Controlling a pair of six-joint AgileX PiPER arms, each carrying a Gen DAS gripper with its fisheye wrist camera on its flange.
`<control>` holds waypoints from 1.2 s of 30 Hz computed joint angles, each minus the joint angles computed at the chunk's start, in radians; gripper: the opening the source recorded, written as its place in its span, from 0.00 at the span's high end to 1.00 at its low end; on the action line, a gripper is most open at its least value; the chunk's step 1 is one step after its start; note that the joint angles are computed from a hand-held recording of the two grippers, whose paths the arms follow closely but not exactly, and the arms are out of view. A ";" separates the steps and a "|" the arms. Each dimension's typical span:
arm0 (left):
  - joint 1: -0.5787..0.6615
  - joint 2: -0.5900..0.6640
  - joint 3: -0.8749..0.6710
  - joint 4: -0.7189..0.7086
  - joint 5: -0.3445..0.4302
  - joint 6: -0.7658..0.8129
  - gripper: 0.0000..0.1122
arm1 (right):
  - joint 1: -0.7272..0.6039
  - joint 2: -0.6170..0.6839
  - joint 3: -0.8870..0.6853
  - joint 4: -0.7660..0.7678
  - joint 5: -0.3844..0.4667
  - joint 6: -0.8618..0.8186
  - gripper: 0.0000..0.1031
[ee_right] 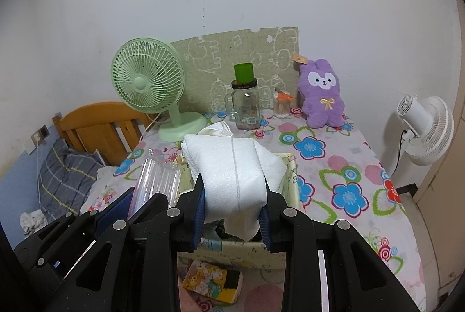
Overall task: Organize soft objects
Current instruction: 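Lift the straw packet and white towel over the fabric box with both tools, then lower both items into the fabric box and open both tools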
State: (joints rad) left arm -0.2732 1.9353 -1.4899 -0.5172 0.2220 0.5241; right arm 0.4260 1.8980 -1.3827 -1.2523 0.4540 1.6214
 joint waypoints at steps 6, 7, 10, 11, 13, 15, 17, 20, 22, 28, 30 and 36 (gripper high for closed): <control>-0.004 0.059 -0.071 0.100 0.008 -0.104 0.84 | -0.033 0.041 -0.040 0.021 -0.044 -0.032 0.67; -0.006 0.067 -0.077 0.108 0.003 -0.110 0.84 | -0.038 0.049 -0.048 0.026 -0.047 -0.041 0.67; -0.005 0.103 -0.117 0.078 0.006 -0.084 0.84 | -0.049 0.076 -0.077 0.026 -0.050 -0.059 0.67; -0.005 0.116 -0.134 0.083 0.013 -0.091 0.84 | -0.054 0.088 -0.092 0.041 -0.049 -0.078 0.67; -0.005 0.140 -0.164 0.096 0.020 -0.105 0.84 | -0.063 0.106 -0.114 0.062 -0.055 -0.106 0.67; -0.003 0.166 -0.194 0.096 0.029 -0.105 0.84 | -0.072 0.130 -0.140 0.076 -0.060 -0.128 0.67; -0.002 0.197 -0.235 0.135 0.052 -0.146 0.84 | -0.081 0.155 -0.172 0.124 -0.063 -0.181 0.67; -0.002 0.245 -0.303 0.196 0.093 -0.208 0.84 | -0.099 0.201 -0.231 0.236 -0.070 -0.292 0.67; 0.002 0.276 -0.349 0.187 0.128 -0.201 0.84 | -0.106 0.225 -0.261 0.274 -0.070 -0.331 0.67; 0.003 0.343 -0.440 0.222 0.191 -0.242 0.83 | -0.134 0.284 -0.327 0.415 -0.092 -0.459 0.67; 0.003 0.356 -0.457 0.241 0.199 -0.257 0.81 | -0.139 0.302 -0.345 0.451 -0.096 -0.496 0.67; 0.005 0.386 -0.496 0.286 0.234 -0.297 0.52 | -0.150 0.336 -0.383 0.566 -0.109 -0.632 0.67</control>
State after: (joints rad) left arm -0.2683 2.3213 -1.9859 -0.2308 0.4557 0.2268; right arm 0.2761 2.2337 -1.7658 -0.6866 0.3445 0.9891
